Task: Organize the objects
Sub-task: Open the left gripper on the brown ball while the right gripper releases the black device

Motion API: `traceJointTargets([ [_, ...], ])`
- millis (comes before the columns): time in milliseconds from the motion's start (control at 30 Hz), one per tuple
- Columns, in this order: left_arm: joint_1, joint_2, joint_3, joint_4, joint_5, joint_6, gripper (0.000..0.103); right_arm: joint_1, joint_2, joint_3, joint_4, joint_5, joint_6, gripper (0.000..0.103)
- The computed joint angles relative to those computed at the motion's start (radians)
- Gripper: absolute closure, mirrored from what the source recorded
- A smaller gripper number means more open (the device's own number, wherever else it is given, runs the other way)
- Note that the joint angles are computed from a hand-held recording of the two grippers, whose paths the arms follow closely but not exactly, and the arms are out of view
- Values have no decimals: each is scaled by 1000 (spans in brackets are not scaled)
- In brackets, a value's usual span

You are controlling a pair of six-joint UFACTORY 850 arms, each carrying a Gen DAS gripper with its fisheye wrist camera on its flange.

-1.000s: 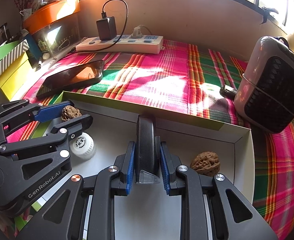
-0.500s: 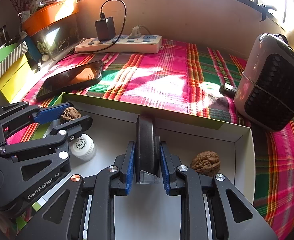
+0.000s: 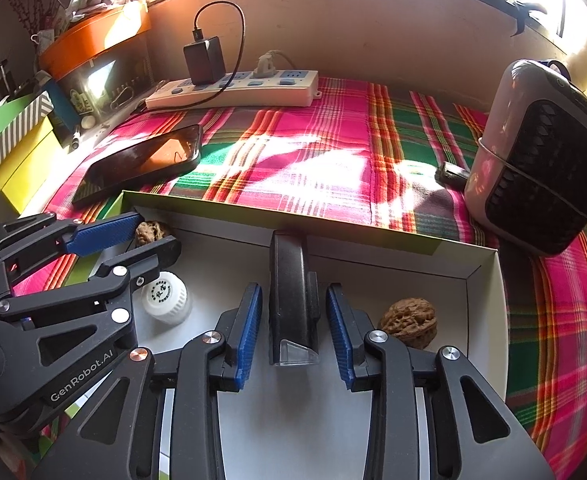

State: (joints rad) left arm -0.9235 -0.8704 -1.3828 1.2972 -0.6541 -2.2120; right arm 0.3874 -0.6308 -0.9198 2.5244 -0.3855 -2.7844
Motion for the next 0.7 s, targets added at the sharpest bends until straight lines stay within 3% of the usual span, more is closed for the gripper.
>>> traceJointTargets([
  [167,-4,-1,-2,-3,-6,2,71,4,9,10,36,-2,-31,62],
  [600,-30,54,66,18,-14,-96,71,-7,56,63,5,-32,20,62],
  [700,-44,57,68,14,-48,-95,71,-7,67,78,10,-40,17,62],
])
